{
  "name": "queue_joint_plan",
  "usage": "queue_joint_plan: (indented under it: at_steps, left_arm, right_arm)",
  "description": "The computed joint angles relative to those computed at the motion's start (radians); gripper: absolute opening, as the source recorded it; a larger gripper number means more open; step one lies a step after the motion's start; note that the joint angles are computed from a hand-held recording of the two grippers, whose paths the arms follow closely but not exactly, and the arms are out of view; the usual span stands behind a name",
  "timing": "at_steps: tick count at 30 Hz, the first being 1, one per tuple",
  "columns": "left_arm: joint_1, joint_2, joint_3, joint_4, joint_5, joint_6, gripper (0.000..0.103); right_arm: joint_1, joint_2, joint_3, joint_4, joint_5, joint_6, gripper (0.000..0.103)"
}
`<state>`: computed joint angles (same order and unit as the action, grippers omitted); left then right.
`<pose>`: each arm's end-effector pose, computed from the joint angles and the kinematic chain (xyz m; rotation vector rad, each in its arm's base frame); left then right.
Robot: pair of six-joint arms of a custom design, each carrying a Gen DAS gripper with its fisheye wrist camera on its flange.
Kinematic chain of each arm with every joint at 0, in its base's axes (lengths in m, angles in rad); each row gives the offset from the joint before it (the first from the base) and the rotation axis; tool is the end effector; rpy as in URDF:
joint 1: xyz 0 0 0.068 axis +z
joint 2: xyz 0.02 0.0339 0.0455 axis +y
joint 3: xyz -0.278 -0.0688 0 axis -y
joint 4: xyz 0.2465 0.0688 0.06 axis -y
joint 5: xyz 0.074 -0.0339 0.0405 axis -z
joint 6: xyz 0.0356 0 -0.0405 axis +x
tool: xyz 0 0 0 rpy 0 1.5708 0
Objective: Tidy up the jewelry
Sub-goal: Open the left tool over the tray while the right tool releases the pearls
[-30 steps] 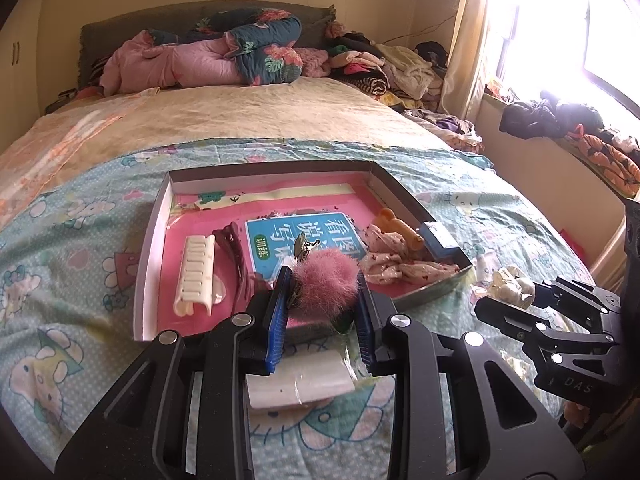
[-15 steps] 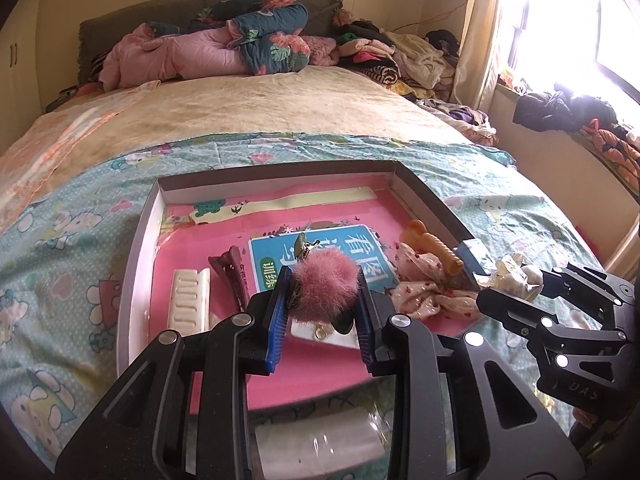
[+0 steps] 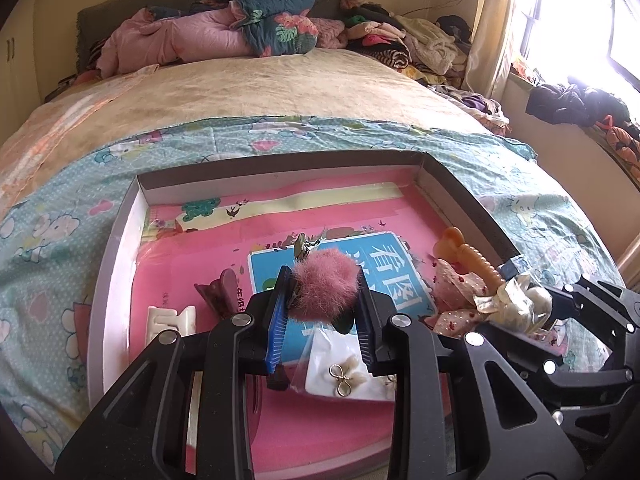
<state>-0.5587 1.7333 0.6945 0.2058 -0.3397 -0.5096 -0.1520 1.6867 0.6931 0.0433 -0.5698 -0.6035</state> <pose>0.2726 -0.1564 0.1262 -0.0977 2.3438 -0.1152 0.2969 -0.0260 0.1312 -0.7390 2.2348 0.3608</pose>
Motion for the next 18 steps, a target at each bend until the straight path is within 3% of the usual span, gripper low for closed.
queue_joint_plan:
  at_steps: [11, 18]
  left_arm:
    - [0.010, 0.024, 0.001, 0.012, 0.020, -0.008, 0.022]
    - [0.008, 0.016, -0.001, 0.007, 0.025, -0.011, 0.022]
  right_arm:
    - [0.006, 0.011, -0.013, 0.007, -0.003, -0.010, 0.044]
    - [-0.020, -0.017, -0.037, -0.009, -0.030, -0.028, 0.052]
